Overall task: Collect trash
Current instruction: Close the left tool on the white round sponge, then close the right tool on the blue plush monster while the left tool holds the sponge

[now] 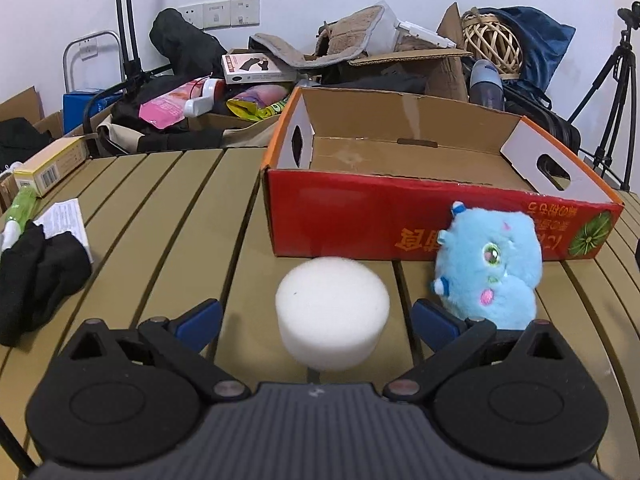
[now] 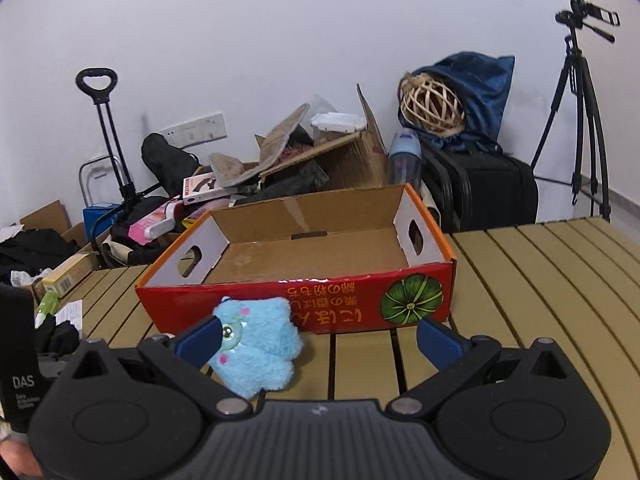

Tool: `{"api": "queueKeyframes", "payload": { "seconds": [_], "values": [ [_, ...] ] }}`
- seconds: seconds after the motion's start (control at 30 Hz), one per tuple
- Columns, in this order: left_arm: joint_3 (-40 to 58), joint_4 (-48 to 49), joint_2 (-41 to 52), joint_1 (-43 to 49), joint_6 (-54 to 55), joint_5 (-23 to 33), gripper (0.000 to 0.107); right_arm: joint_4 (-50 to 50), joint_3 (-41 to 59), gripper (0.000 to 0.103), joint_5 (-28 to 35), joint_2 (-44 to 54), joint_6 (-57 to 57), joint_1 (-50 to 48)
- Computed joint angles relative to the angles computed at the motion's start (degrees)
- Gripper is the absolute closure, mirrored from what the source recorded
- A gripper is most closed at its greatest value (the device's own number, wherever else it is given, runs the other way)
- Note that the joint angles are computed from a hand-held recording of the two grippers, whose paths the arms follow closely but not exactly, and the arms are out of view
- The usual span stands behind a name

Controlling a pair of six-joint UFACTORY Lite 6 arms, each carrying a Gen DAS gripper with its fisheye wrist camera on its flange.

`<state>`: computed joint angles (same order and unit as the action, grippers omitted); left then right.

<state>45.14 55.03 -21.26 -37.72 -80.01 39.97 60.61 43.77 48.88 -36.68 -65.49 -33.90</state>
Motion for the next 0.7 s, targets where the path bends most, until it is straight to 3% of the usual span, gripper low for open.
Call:
{"api": "queueKeyframes", "payload": {
  "seconds": [0.07, 0.2, 0.27, 0.33, 0.7],
  "values": [
    [0.0, -0.1, 0.3, 0.2, 0.1, -1.1, 0.006, 0.1, 0.3, 0.0, -0.6, 1.1, 0.4, 0.5],
    [0.6, 1.1, 1.9, -0.8, -0.7, -1.0, 0.021, 0.0, 0.4, 0.0, -2.2, 2.6, 1.0, 1.8],
    [0.6, 1.1, 2.3, -0.7, -1.0, -1.5, 0.03, -0.3, 0.3, 0.0, -2.6, 3.0, 1.2, 2.1],
    [0.5, -0.4, 2.3, 0.3, 0.7, -3.2, 0.049, -0.8, 0.2, 0.0, -3.1, 3.1, 1.4, 2.6],
    [-2.5, 0.1, -4.1, -0.2, 2.7, -1.6, 0.05, -2.2, 0.0, 0.0, -5.1, 3.5, 3.4, 5.2]
  ]
}}
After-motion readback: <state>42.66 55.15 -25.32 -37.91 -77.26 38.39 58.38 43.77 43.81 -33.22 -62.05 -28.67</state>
